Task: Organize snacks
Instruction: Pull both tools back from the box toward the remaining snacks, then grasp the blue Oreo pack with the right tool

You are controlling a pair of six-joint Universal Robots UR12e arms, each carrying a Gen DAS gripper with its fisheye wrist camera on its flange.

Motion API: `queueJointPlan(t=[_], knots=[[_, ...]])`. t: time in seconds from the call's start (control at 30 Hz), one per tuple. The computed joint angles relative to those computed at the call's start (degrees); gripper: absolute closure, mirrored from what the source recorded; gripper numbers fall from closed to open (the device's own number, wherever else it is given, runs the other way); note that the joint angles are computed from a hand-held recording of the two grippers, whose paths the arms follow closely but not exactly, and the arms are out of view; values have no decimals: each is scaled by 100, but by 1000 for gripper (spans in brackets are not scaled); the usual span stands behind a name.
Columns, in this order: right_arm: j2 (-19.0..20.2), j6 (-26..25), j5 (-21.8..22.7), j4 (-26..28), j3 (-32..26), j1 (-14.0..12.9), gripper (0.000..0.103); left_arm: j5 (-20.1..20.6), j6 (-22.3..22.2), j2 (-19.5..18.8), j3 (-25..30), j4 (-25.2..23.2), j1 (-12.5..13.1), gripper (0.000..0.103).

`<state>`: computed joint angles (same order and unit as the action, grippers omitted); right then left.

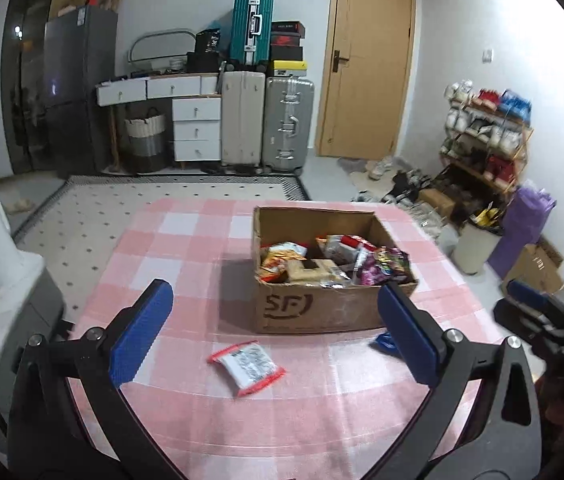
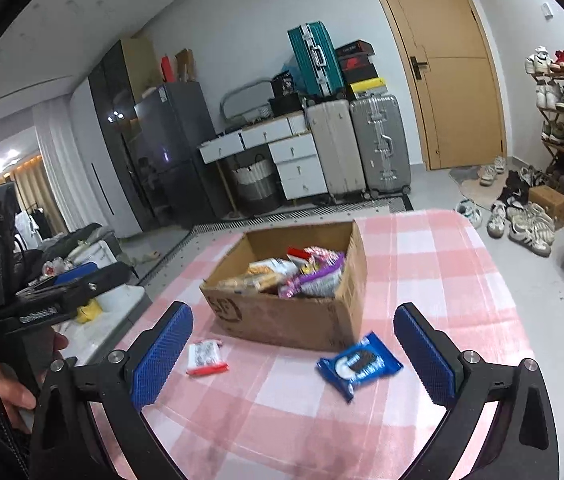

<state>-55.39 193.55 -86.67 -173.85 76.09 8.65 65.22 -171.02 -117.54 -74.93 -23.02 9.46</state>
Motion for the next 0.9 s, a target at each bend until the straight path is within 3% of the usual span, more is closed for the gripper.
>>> queueJointPlan(t=[0.37, 0.77, 0.8, 0.9], knots=[[104, 48, 103, 741, 40, -87, 1, -176, 215, -212, 47, -727, -17, 1], [570, 68, 203, 1673, -490, -189, 1, -306, 224, -622, 378, -1355, -7, 1], [616, 1, 168, 1782, -570, -193, 1, -295, 207, -671, 427, -1408, -12, 1], [797, -600, -507, 2366, -961, -109, 1, -327, 179, -758, 512, -1518, -4, 1]])
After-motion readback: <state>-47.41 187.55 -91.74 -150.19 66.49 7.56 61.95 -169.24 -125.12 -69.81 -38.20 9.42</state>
